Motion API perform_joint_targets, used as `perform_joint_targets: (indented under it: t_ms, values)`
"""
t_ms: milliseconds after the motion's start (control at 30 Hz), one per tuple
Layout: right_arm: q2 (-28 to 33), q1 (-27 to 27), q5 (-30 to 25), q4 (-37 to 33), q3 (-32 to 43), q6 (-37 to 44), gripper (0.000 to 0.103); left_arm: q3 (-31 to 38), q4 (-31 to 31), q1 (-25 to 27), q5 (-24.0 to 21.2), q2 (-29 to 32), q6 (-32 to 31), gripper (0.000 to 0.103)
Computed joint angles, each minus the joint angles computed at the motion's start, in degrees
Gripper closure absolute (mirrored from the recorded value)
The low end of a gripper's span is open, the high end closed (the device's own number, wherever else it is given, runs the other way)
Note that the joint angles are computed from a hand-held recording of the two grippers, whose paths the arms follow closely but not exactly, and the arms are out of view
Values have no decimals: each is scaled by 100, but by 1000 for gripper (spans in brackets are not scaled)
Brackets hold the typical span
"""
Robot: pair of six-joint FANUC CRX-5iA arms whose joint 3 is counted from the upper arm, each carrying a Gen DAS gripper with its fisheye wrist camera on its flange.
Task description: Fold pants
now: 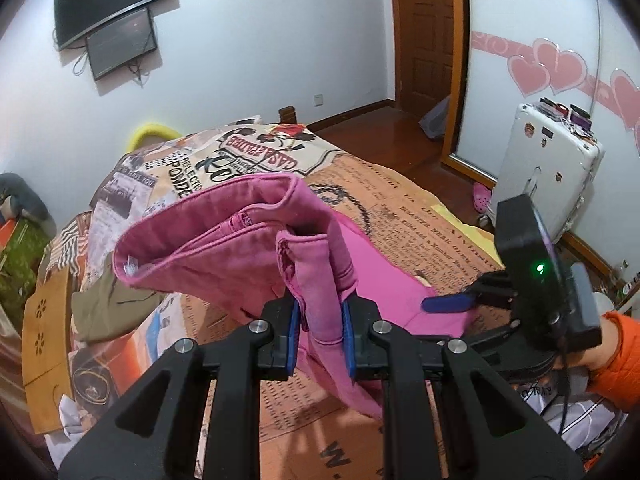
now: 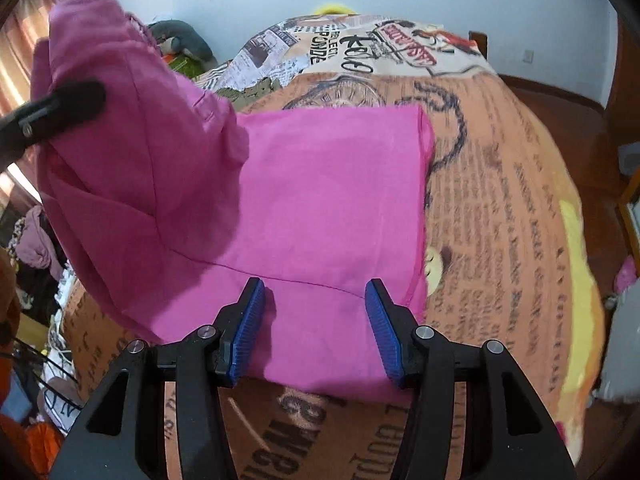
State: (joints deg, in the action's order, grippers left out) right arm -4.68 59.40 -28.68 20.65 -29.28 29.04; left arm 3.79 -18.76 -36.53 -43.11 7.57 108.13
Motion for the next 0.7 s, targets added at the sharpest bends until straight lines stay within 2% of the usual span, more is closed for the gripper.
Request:
perform_joint_targets:
  t_ms: [133, 333, 467, 700]
  values:
    - [-107, -70, 307, -123, -164, -64, 53, 116, 333, 20, 43, 167, -277, 86]
    - [-226, -67, 411, -34, -292, -211, 53, 240, 964, 73, 114, 464, -778, 86]
    - [-588, -33, 415, 778, -728, -1116, 53, 260, 1533, 157, 117, 674, -1107, 87]
    - [-1240, -40, 203, 1392, -1310, -2109, 53, 406, 2169, 217, -96, 1158, -1205, 88]
